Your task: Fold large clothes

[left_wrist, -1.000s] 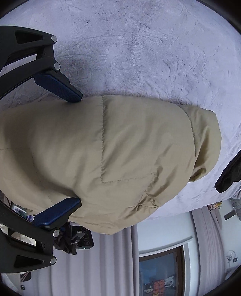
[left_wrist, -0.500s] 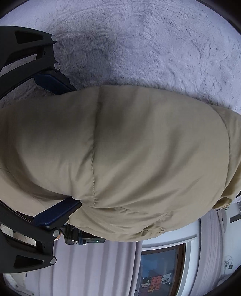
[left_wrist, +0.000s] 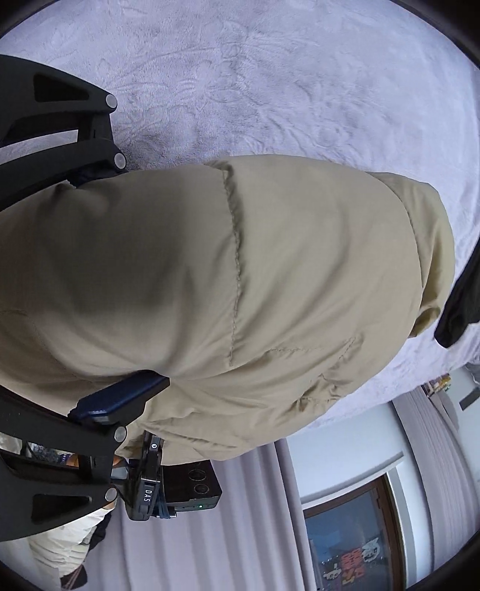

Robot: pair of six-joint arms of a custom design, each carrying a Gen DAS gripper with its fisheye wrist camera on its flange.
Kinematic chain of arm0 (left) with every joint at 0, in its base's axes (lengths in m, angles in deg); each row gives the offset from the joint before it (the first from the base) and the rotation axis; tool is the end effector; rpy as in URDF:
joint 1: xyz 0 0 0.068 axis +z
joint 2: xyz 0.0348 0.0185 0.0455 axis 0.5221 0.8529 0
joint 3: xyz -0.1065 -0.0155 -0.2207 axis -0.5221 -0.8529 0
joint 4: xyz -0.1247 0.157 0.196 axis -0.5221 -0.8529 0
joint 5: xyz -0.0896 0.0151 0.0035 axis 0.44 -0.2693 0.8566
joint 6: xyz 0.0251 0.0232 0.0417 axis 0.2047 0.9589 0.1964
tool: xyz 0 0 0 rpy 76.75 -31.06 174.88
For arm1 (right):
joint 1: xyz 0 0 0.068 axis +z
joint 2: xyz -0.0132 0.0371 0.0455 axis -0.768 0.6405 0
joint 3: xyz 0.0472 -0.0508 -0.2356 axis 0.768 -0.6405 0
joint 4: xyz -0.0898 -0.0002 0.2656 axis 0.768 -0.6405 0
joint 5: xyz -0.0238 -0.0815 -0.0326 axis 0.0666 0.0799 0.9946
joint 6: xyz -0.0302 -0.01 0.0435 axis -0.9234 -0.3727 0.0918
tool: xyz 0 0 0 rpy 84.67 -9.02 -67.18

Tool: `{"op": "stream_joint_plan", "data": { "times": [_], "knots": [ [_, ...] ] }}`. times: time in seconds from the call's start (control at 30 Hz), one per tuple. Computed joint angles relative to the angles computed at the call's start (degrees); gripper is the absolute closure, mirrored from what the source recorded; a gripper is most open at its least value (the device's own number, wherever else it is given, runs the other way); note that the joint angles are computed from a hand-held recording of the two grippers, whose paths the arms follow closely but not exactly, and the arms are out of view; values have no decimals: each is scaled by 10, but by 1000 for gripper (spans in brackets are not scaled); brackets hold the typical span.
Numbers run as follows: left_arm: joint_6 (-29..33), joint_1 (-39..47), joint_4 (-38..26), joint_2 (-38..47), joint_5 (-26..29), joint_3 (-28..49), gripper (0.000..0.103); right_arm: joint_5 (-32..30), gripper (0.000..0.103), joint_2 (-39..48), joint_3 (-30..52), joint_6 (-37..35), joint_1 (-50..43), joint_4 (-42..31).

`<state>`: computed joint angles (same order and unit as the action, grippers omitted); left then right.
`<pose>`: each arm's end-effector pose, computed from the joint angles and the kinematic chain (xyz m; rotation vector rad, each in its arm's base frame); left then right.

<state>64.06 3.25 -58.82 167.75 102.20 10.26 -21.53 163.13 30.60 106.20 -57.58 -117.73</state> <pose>0.2925 -0.1799 0.1424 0.3013 2.8549 -1.0523 0.2196 -0.0012 0.1102 0.5578 2.6860 1.2977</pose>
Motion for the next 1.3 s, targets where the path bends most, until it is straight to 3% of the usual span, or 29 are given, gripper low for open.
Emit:
{"op": "stream_joint_plan", "data": {
  "times": [0.23,0.37,0.47,0.6,0.8,0.97,1.13,1.2,1.3],
  "knots": [
    [87,91,-55,-56,32,-2,21,50,47,-52,29,117,109,57],
    [194,192,-133,-45,65,41,21,98,47,-38,51,214,199,136],
    [312,288,-226,-1,83,105,21,161,47,28,96,302,292,219],
    [436,397,-333,105,80,242,21,218,47,152,188,365,379,298],
    [499,457,-385,271,41,423,21,274,47,340,360,397,445,325],
    [471,454,-363,363,2,472,19,291,47,437,464,434,441,262],
    [452,460,-273,256,-33,362,19,318,44,421,469,469,438,188],
    [458,473,-243,227,-37,351,19,378,44,394,488,474,461,112],
    [450,485,-236,257,-40,419,19,507,45,321,507,449,472,-23]
  ]
}}
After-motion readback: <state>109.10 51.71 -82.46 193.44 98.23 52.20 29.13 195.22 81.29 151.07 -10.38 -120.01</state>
